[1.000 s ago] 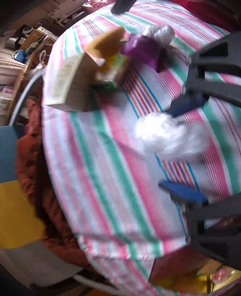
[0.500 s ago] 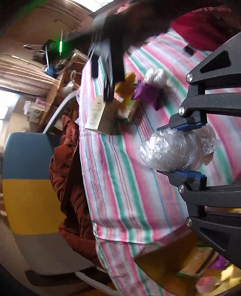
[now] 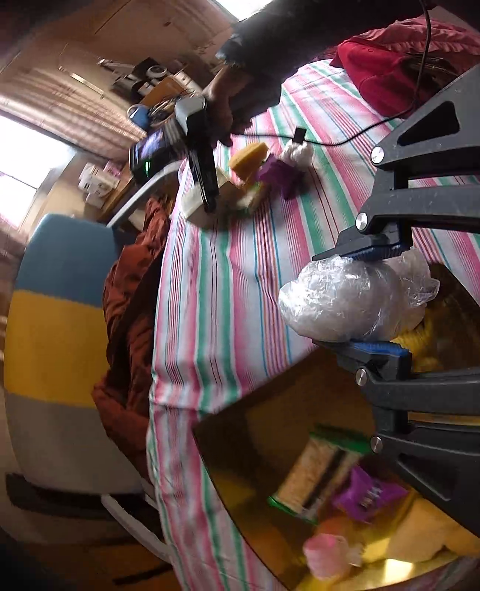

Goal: Organize objects
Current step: 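Grasp the beige paper box with the right gripper while left holds the cotton ball, then release the cotton ball into the gold tray with left while right drops the beige box in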

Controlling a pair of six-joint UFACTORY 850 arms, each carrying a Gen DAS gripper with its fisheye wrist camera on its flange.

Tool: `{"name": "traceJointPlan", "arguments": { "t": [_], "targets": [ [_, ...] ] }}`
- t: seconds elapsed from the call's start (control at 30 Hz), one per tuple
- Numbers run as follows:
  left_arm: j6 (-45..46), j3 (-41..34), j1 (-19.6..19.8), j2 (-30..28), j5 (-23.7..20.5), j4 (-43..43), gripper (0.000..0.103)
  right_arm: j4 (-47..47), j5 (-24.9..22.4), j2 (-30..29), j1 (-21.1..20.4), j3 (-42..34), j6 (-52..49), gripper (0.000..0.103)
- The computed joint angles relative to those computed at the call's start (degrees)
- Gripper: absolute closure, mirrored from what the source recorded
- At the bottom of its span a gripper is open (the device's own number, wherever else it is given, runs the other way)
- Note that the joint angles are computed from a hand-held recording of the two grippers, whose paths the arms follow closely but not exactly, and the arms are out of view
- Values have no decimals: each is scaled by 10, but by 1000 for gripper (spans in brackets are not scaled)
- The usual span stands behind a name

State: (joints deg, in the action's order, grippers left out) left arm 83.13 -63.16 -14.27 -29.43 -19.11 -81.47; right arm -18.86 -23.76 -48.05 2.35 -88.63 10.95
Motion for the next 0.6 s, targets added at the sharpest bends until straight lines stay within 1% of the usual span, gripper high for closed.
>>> {"name": "traceJointPlan", "arguments": {
  "t": [0.07,0.13,0.23,0.37,0.5,0.57,0.6],
  "targets": [
    [7,12,6,7,0,-8,69,-64,20,19,3,23,79,52],
    [42,30,12,19,1,-43,69,-101,45,43,5,45,130,52],
    [73,56,24,36,-3,-79,69,-176,68,79,13,75,224,52],
    [133,98,49,67,-7,-137,69,-252,106,137,41,125,325,52],
    [182,129,74,91,-9,-182,69,-298,152,184,77,173,394,52],
    [199,141,85,100,-12,-198,69,-277,173,199,95,189,389,52],
    [213,151,95,107,-15,-212,69,-242,183,203,106,193,360,52]
  ]
}}
